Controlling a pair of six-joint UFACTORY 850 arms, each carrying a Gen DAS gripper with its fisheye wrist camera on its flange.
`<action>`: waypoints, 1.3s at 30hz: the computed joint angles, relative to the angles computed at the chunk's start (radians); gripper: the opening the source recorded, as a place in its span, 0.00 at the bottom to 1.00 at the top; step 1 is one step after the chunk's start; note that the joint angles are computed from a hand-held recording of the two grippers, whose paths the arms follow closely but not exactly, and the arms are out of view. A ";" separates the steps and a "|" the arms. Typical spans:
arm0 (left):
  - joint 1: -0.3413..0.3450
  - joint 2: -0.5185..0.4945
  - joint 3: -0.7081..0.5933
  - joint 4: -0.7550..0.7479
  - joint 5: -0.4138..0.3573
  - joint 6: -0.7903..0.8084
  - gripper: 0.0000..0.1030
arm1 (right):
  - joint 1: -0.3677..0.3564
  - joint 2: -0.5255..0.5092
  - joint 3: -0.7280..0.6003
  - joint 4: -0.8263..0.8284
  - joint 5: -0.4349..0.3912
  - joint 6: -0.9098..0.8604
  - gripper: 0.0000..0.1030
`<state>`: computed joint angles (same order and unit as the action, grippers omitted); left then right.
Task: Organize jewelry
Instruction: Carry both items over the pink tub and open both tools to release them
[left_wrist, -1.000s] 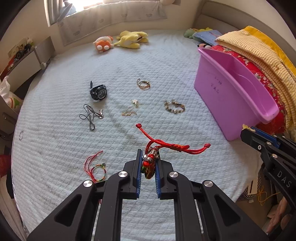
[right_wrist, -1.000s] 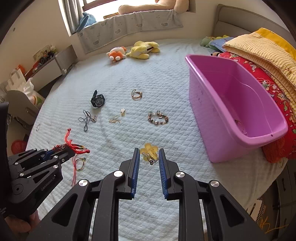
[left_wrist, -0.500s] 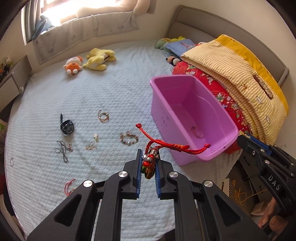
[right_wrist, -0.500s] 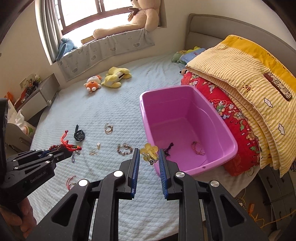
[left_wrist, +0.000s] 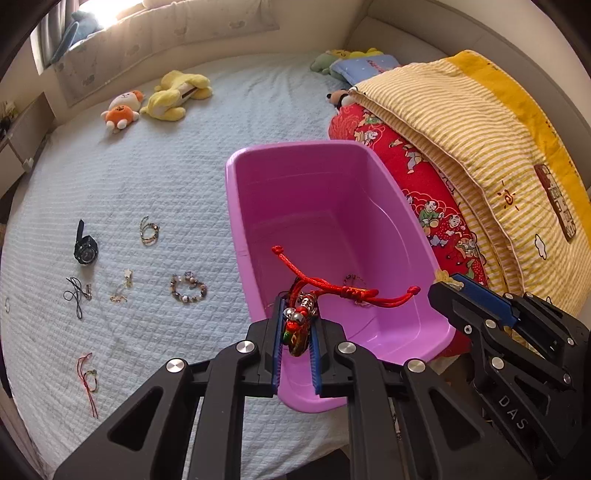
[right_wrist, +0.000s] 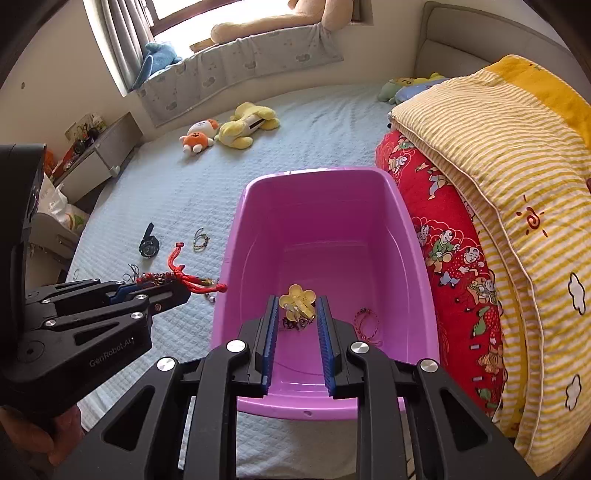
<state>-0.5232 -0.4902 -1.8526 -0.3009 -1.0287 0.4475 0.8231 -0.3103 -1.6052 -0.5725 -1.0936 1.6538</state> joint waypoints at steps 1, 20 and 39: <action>-0.014 -0.010 -0.006 0.019 -0.003 -0.024 0.12 | -0.014 0.017 0.029 0.013 0.027 -0.017 0.20; -0.122 -0.095 -0.067 0.242 -0.011 -0.260 0.41 | -0.150 0.113 0.220 0.230 0.216 -0.287 0.31; -0.122 -0.046 -0.060 0.284 0.013 -0.298 0.73 | -0.136 0.178 0.245 0.223 0.214 -0.230 0.46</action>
